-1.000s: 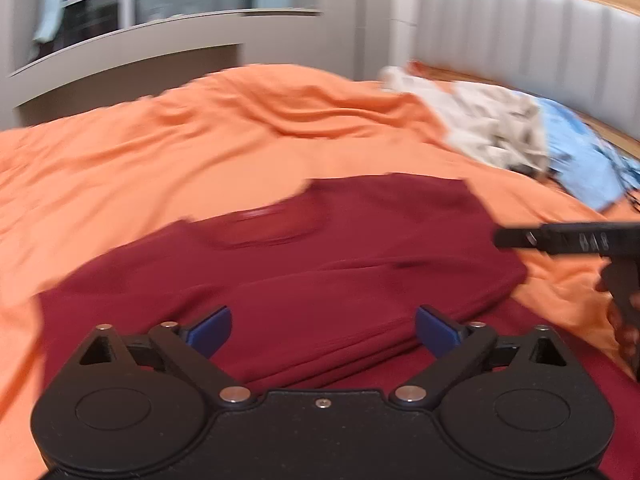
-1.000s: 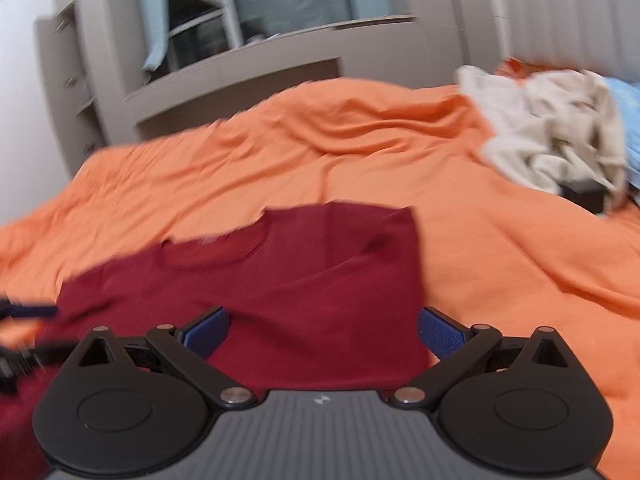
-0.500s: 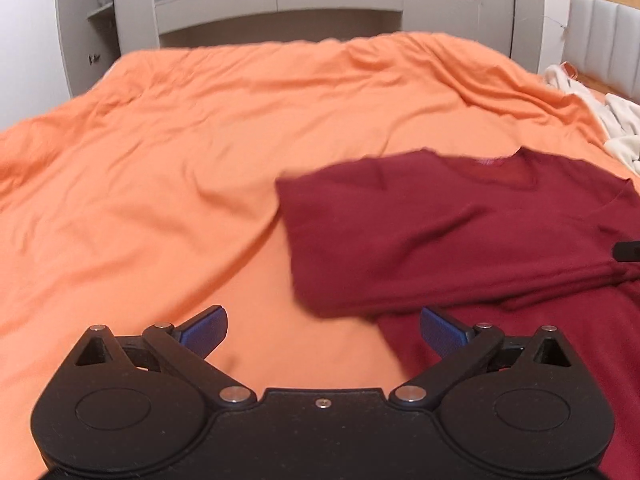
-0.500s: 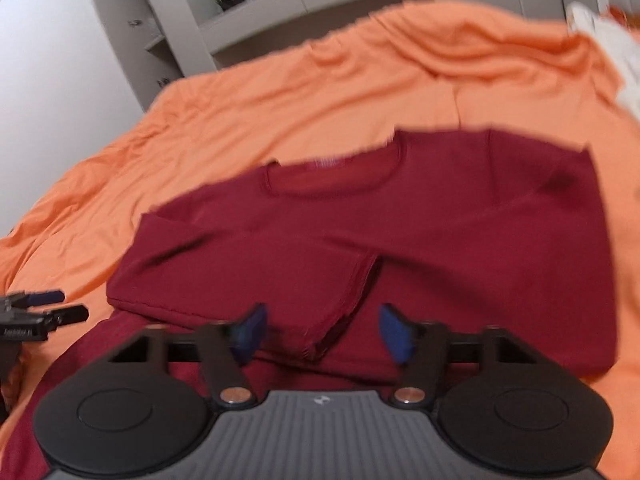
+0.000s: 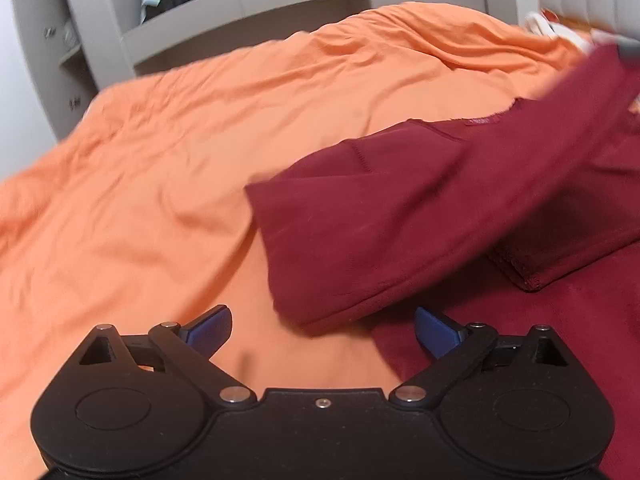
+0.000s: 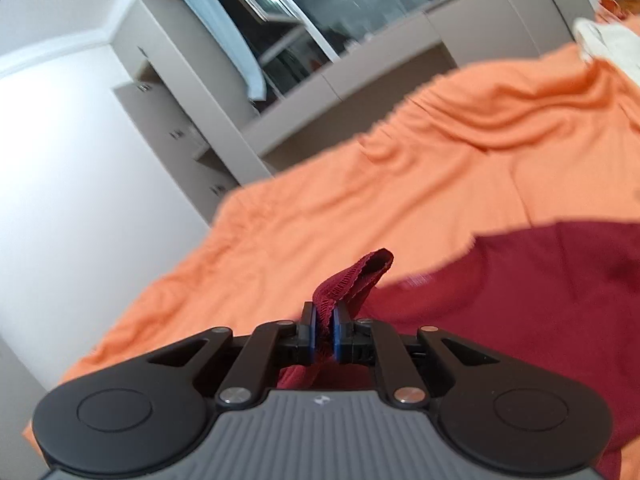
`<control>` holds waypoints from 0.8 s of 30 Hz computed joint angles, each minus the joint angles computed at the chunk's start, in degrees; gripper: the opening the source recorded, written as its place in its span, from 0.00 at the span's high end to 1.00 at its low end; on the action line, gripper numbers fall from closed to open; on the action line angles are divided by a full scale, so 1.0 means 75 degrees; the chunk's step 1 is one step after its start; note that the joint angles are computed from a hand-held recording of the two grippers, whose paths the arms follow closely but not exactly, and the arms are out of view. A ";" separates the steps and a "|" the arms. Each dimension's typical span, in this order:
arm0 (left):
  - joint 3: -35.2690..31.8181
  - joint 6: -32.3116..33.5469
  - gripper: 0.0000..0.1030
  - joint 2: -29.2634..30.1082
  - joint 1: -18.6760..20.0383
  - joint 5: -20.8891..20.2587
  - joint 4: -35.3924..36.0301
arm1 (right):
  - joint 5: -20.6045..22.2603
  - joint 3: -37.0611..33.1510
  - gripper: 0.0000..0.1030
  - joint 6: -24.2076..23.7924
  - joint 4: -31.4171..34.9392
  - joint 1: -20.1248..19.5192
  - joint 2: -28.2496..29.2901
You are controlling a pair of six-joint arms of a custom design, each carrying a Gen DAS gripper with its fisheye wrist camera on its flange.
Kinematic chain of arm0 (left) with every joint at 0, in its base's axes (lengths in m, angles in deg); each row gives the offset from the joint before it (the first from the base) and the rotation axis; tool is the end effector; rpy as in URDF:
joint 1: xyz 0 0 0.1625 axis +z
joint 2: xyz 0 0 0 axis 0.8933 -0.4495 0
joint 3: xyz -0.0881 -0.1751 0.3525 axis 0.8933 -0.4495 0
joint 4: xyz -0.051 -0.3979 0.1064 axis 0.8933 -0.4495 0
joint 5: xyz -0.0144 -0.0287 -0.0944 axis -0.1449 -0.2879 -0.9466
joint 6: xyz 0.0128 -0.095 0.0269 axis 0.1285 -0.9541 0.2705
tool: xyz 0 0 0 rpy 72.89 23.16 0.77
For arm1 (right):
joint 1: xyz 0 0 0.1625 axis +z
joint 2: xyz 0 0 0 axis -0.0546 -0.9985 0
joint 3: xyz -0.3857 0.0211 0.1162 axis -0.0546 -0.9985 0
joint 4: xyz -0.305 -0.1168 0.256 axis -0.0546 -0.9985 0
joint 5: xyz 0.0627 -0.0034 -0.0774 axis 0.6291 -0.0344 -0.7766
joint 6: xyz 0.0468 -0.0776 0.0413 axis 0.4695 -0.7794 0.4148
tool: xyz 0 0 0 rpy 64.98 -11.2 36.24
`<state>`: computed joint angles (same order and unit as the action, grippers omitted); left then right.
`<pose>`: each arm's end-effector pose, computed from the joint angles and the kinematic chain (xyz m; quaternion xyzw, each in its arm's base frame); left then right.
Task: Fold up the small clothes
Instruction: 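Grasp the sweater side edge with the right gripper and fold it inward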
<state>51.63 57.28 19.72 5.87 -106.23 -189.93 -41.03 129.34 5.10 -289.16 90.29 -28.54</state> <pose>-0.0452 -0.6764 0.1261 0.3394 0.8006 -0.3059 0.3876 0.1160 -0.6217 0.1437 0.1176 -0.8597 0.4969 0.0138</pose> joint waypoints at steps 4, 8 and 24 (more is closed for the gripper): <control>-0.0302 0.0812 0.17 0.0431 -0.0069 0.0188 -0.0459 | -0.0132 0.0016 0.91 -0.0279 -0.0191 0.0057 -0.0031; -0.0651 -0.0337 0.33 0.0474 0.0017 0.0452 -0.0410 | -0.0412 -0.0039 0.91 -0.0118 -0.0049 -0.0059 -0.0008; -0.0472 -0.2992 0.60 -0.0192 0.0348 0.0139 0.0711 | -0.2503 0.0210 0.89 -0.1009 0.0936 -0.0121 0.0355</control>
